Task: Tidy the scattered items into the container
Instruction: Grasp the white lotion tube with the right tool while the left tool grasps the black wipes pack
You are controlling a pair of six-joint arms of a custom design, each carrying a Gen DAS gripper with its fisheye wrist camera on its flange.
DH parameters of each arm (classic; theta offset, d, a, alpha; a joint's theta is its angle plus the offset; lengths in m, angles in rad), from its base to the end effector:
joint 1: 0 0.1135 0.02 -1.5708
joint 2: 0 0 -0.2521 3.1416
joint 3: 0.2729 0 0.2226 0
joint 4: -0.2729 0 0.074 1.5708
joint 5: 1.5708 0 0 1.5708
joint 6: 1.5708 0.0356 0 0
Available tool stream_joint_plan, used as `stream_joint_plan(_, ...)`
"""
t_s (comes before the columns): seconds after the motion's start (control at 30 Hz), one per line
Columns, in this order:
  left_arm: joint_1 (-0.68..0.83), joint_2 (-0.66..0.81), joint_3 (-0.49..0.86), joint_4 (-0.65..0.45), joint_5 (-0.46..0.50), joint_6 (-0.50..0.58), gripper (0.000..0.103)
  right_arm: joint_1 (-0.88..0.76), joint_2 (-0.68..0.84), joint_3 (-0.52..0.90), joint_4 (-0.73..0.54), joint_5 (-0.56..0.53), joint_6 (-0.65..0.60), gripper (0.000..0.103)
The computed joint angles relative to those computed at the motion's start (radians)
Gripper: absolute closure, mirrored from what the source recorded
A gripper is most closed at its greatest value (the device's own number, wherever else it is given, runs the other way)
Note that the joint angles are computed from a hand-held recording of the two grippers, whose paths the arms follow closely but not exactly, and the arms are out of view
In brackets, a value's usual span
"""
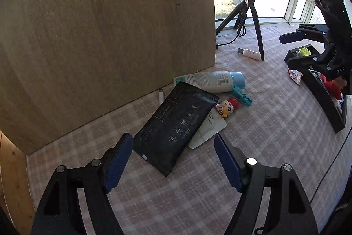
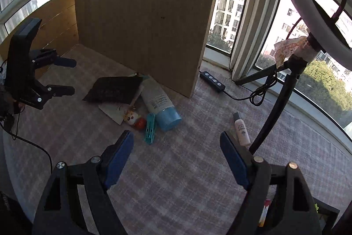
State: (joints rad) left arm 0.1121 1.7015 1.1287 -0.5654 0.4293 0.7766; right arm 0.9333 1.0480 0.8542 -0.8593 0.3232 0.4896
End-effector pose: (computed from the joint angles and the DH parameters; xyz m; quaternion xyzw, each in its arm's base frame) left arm 0.3098 0.0200 0.2011 0.3545 0.8872 -0.0977 0.2788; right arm 0.1099 0.1294 0.2559 -0.1698 0.9398 0.0471 0.2929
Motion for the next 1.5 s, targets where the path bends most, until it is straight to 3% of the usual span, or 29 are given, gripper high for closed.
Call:
stream_joint_plan(0.17,-0.010,0.127,0.085,-0.012,-0.006,0.050,0.028,-0.118,0.231,0.024,0.178,-0.134,-0.152,0.023)
stream_joint_plan(0.33,-0.036,0.240,0.188,-0.075,0.004,0.104,0.028,-0.171,0.434,0.080,0.262,-0.212,-0.252,0.023)
stream_joint_plan(0.53,-0.076,0.357,0.295,-0.155,-0.031,0.186,0.027,-0.204,0.611,0.160,0.291,-0.254,-0.341,0.023)
stream_joint_plan(0.8,-0.084,0.441,0.402,-0.239,-0.032,0.244,0.021,-0.266,0.722,0.216,0.301,-0.329,-0.385,0.023)
stream_joint_plan(0.9,-0.076,0.454,0.412,-0.252,-0.019,0.247,0.020,-0.261,0.724,0.205,0.323,-0.315,-0.388,0.027)
stream_joint_plan(1.0,-0.059,0.453,0.412,-0.263,0.011,0.244,0.023,-0.270,0.696,0.185,0.339,-0.330,-0.381,0.045)
stream_joint_plan(1.1,-0.044,0.423,0.372,-0.241,0.023,0.242,0.026,-0.283,0.669,0.159,0.351,-0.369,-0.367,0.048)
stream_joint_plan(1.4,0.020,0.293,0.251,-0.209,0.075,0.206,0.039,-0.236,0.561,0.077,0.375,-0.338,-0.287,0.054)
stream_joint_plan(1.47,0.040,0.260,0.222,-0.207,0.088,0.207,0.048,-0.225,0.525,0.058,0.381,-0.333,-0.257,0.056)
stream_joint_plan(1.5,0.050,0.237,0.205,-0.212,0.094,0.207,0.062,-0.223,0.506,0.049,0.381,-0.332,-0.246,0.056)
